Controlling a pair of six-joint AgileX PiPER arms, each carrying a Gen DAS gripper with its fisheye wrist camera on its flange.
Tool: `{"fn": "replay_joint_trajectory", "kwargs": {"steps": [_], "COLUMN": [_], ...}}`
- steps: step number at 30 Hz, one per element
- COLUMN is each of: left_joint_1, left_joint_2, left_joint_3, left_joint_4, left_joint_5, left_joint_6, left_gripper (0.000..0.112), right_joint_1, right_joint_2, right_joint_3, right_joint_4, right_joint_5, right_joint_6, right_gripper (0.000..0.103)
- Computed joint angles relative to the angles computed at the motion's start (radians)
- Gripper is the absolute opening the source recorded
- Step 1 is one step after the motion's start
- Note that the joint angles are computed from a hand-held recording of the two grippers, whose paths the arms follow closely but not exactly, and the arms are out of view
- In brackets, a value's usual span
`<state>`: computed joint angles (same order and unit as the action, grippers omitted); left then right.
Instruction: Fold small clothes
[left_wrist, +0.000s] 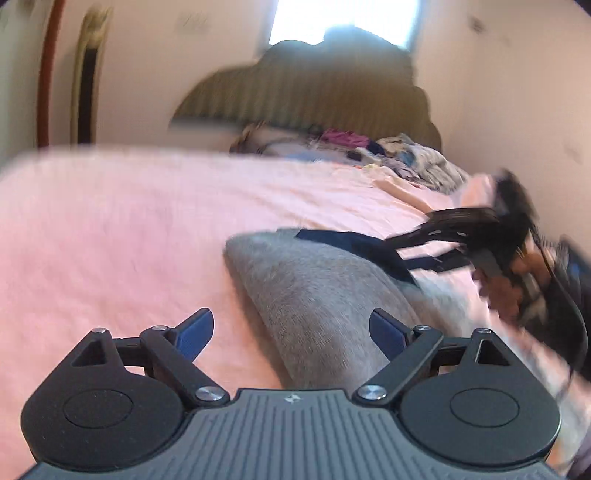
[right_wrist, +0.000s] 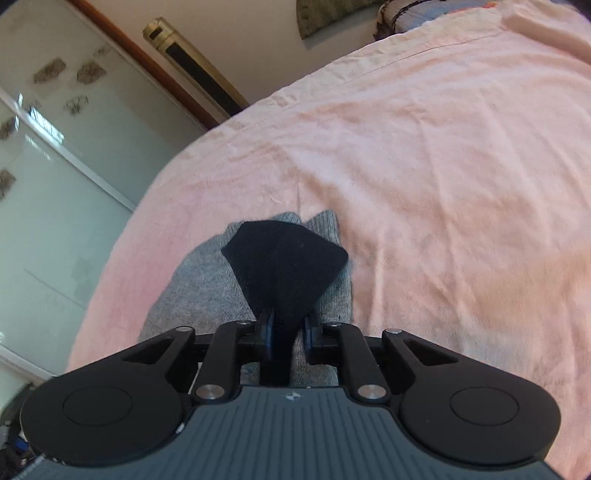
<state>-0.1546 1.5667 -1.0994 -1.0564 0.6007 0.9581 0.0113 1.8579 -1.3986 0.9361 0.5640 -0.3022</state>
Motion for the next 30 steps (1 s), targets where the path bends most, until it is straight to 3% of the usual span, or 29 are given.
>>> {"fn": "replay_joint_trajectory", "kwargs": {"steps": [2, 4, 7, 9, 10, 11, 12, 14, 18, 21, 23, 25, 26, 27, 28, 30], "left_joint_1": [0.032, 0.044, 0.014, -0.004, -0.013, -0.026, -0.029, -0.025, -0.006, 0.026, 0.04, 0.038, 0.049, 0.066, 0.087, 0.146], "left_joint_2": [0.156, 0.297, 0.436, 0.517, 0.535, 0.552, 0.573, 0.552, 0.483, 0.502, 0.582, 0.646, 0.655, 0.646, 0.617, 0.535], "left_joint_3": [-0.145, -0.293, -0.457, -0.551, -0.586, -0.628, -0.662, -0.646, -0.617, -0.723, -0.896, -1.02, -1.024, -0.997, -0.937, -0.737], "left_joint_4": [0.017, 0.023, 0.02, 0.01, 0.035, 0.1, 0.132, 0.132, 0.15, 0.229, 0.346, 0.478, 0.504, 0.491, 0.438, 0.253], "left_joint_5": [0.11, 0.222, 0.275, 0.299, 0.292, 0.284, 0.293, 0.283, 0.287, 0.296, 0.342, 0.385, 0.395, 0.415, 0.428, 0.451], "left_joint_6": [-0.2, -0.346, -0.44, -0.484, -0.518, -0.589, -0.624, -0.587, -0.511, -0.561, -0.69, -0.782, -0.818, -0.817, -0.777, -0.621], "left_gripper": [0.091, 0.091, 0.091, 0.086, 0.079, 0.047, 0.037, 0.031, 0.029, 0.029, 0.032, 0.038, 0.044, 0.05, 0.053, 0.072], "right_joint_1": [0.001, -0.011, -0.007, 0.001, 0.003, 0.016, 0.03, 0.04, 0.082, 0.106, 0.121, 0.152, 0.165, 0.173, 0.185, 0.2], "right_joint_2": [-0.068, -0.073, 0.004, 0.05, 0.069, 0.08, 0.083, 0.092, 0.045, 0.069, 0.124, 0.192, 0.236, 0.272, 0.29, 0.25], "right_joint_3": [0.085, 0.09, -0.011, -0.052, -0.057, -0.057, -0.059, -0.07, -0.058, -0.116, -0.211, -0.32, -0.386, -0.452, -0.481, -0.429], "right_joint_4": [0.096, 0.118, -0.057, -0.038, 0.006, 0.028, 0.015, 0.014, 0.001, 0.06, 0.067, -0.047, -0.147, -0.247, -0.321, -0.35], "right_joint_5": [-0.094, -0.078, 0.02, 0.047, 0.05, 0.028, 0.004, 0.01, -0.026, -0.037, -0.031, -0.058, -0.045, 0.004, 0.034, 0.046], "right_joint_6": [-0.095, -0.111, 0.059, 0.065, 0.035, 0.029, 0.045, 0.056, 0.04, 0.012, 0.05, 0.227, 0.327, 0.424, 0.481, 0.476], "right_gripper": [0.098, 0.093, 0.079, 0.076, 0.076, 0.073, 0.06, 0.032, 0.031, 0.031, 0.031, 0.038, 0.056, 0.083, 0.089, 0.088]}}
